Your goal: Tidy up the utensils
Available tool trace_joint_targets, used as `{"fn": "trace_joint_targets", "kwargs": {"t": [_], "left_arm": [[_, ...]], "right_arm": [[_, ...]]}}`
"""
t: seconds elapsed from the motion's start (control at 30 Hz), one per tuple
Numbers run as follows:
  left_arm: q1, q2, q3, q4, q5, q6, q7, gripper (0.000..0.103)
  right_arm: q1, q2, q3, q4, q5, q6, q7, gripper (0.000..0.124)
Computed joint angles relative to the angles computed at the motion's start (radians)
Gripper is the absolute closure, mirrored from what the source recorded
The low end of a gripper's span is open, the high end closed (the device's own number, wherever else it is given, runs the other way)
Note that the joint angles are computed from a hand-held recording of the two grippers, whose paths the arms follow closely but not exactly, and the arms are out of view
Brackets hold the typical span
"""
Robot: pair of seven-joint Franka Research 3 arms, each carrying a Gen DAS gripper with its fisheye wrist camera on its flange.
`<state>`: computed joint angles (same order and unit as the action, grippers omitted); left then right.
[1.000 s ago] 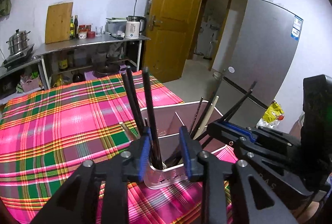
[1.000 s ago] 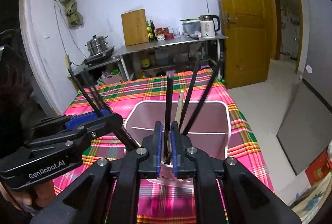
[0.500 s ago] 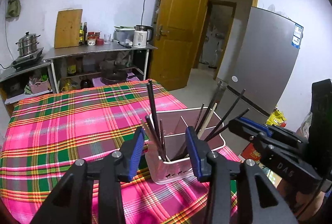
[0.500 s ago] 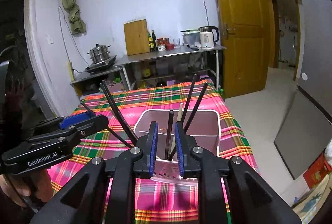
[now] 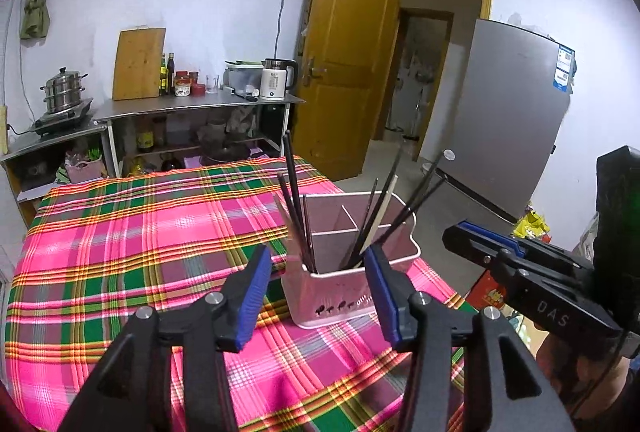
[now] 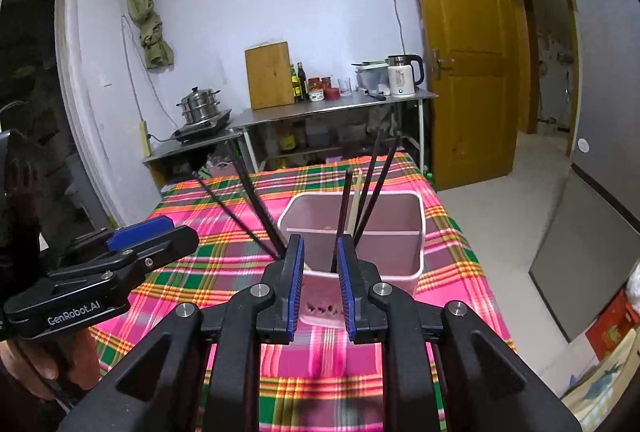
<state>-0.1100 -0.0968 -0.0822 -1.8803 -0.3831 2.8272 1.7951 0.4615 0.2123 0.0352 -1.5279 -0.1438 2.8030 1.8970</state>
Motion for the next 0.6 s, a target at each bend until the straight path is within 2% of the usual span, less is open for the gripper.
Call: {"fn": "trace_joint_targets", "kwargs": {"t": [0.27,0.6], "left_arm": [[-0.028,-0.056,0.017,-0.117,-0.001,0.091,-0.004,0.049],[-0.057,-0.099,0.047,-0.255,0.082,0.190,-0.096,0.044]], "right_arm": [[0.011,-0.065,0.000,-0.122,-0.074,0.058,0.048,0.106],[-0.001,-0.106,0.018,-0.224,-0.138,0.091,0.093,0.106]]}}
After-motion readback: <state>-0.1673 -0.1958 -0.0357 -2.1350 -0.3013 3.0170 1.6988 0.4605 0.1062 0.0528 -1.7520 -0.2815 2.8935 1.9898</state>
